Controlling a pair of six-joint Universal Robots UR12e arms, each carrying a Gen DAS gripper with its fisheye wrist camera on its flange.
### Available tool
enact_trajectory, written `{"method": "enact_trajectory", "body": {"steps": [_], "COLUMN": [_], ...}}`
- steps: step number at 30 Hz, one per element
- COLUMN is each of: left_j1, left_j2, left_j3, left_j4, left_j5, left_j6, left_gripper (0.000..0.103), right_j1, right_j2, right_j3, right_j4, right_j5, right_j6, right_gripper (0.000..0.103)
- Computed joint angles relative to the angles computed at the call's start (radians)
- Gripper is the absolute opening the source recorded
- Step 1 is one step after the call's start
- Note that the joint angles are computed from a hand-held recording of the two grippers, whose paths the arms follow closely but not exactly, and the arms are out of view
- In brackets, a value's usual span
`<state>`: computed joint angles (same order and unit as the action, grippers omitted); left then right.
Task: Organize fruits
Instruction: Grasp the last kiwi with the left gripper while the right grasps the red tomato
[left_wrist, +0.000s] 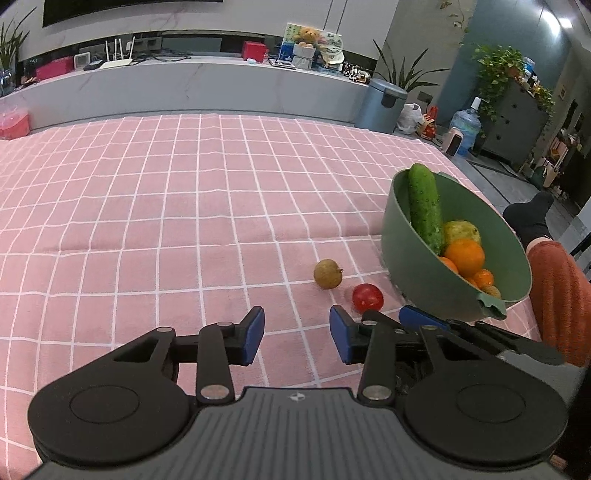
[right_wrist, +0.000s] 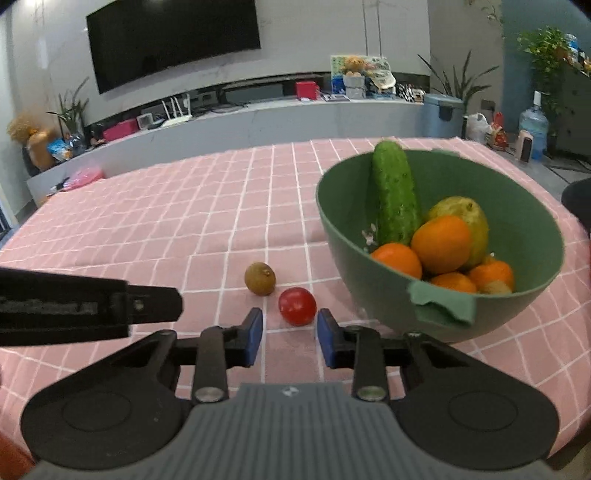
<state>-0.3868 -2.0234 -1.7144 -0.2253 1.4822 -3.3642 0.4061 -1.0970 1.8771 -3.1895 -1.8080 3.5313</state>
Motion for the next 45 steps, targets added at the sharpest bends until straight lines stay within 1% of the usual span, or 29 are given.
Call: {"method": "enact_trajectory", "body": {"steps": [5,7,12,15,16,21,24,29,34,38,40,41,43,45], "left_j1": [0.007,0.011,0.014,0.017,0.016,0.01,0.001,-0.018,-0.039,-0.046,-0.046,-0.047,-0.049,-0.05], "left_j2": [-0.003,-0.006,-0.015,-0.017,-0.02,-0.04,-0.058,-0.094,-0.125,-0.135,-0.137,-0.138,-0.14,-0.141], "left_j3": [-0.003,-0.001,0.01,0.014,0.019,0.046,0.067,0.113,0.158,0.177,0.183,0.185,0.187,0.191], "left_j4": [-0.005,-0.006,-0.011,-0.015,-0.016,-0.029,-0.031,-0.042,-0.069,-0.095,-0.106,-0.108,-0.11,-0.114], "left_j5": [-0.013,-0.019,-0.026,-0.031,-0.034,-0.046,-0.05,-0.035,0.021,0.05,0.05,0.057,0.066,0.067], "left_j6": [-0.006,-0.011,-0.008,-0.002,0.0,0.026,0.073,0.122,0.178,0.178,0.171,0.169,0.173,0.17], "left_gripper": [0.048,0.048,0.048,0.048,0.048,0.048,0.048,0.048,0.048,0.048,0.042,0.041,0.033,0.029], "right_j1": [0.002,-0.001,0.0,-0.004,-0.006,-0.014,-0.02,-0.032,-0.037,-0.038,-0.04,-0.042,-0.044,-0.047], "right_j2": [0.029,0.037,0.057,0.064,0.065,0.053,0.036,0.006,0.001,0.001,0.0,-0.001,-0.001,-0.001], "right_j3": [-0.02,-0.024,-0.038,-0.042,-0.043,-0.026,-0.01,0.017,0.021,0.024,0.027,0.028,0.03,0.03], "right_j4": [-0.004,-0.017,-0.031,-0.038,-0.038,-0.043,-0.03,0.0,0.012,0.008,0.006,0.007,0.006,0.006], "right_j5": [-0.041,-0.036,-0.053,-0.038,-0.033,-0.011,-0.014,-0.009,0.002,0.012,0.018,0.022,0.028,0.034], "right_j6": [0.015,0.015,0.009,0.006,0.004,0.013,0.017,0.046,0.057,0.061,0.06,0.06,0.063,0.062], "right_gripper": [0.029,0.029,0.029,0.027,0.025,0.024,0.024,0.024,0.024,0.024,0.024,0.024,0.024,0.024]}}
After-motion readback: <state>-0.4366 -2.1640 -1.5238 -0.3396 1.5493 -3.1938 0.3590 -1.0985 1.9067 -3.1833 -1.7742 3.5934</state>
